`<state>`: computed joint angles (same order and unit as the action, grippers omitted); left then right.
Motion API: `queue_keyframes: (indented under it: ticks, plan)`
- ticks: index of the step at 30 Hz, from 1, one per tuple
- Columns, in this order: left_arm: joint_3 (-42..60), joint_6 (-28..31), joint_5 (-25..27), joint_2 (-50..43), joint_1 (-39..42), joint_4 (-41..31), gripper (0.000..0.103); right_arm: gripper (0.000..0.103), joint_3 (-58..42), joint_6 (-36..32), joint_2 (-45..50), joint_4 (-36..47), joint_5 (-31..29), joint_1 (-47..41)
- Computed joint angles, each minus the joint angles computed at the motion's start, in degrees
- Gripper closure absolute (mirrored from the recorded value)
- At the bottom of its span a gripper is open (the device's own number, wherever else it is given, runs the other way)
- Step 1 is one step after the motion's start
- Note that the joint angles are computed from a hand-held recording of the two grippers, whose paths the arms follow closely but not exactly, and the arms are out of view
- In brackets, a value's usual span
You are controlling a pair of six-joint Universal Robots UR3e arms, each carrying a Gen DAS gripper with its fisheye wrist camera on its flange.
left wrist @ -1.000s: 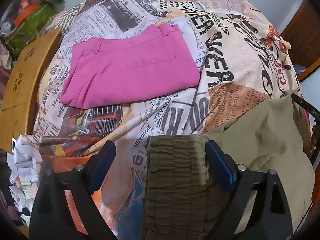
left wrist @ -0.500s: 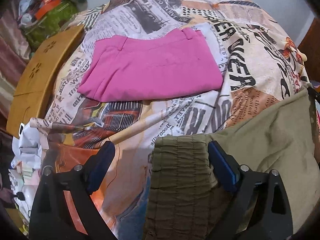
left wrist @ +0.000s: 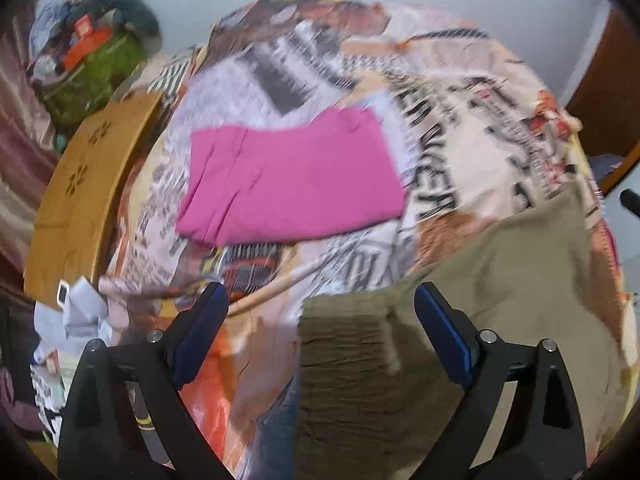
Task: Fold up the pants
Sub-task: 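Lift and spread the pants flat, then open both tools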
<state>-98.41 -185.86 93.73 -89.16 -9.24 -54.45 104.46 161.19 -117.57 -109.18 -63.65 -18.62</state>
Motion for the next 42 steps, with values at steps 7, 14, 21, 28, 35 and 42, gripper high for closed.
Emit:
queue_keyframes:
  ticks: [7,14,21,28,35,42]
  plan:
    - [8.3,1.7,-2.4,-2.9,-3.5,-5.1,0.006,0.024,-2.1,4.0,1.2,1.4,-0.7,11.6]
    - [11.5,2.9,-2.3,-10.2,-6.6,-8.8,0.005,0.024,-3.3,7.4,12.2,0.7,-3.6,23.9]
    - [6.6,4.3,2.5,-13.1,-10.2,-3.7,0.0,0.021,0.0,5.2,13.8,3.0,-6.8,28.0]
    - [2.6,2.8,3.4,-7.8,-10.2,-4.4,0.0,0.02,5.0,3.8,5.1,8.0,-4.9,23.4]
    - [-5.7,2.3,4.5,2.6,-10.1,-4.1,0.0,0.02,7.2,3.8,-4.6,13.7,-6.4,22.2]
    - [-13.1,1.2,6.0,11.7,-10.8,-4.9,0.0,0.018,10.0,4.2,-18.1,21.9,-6.7,18.5]
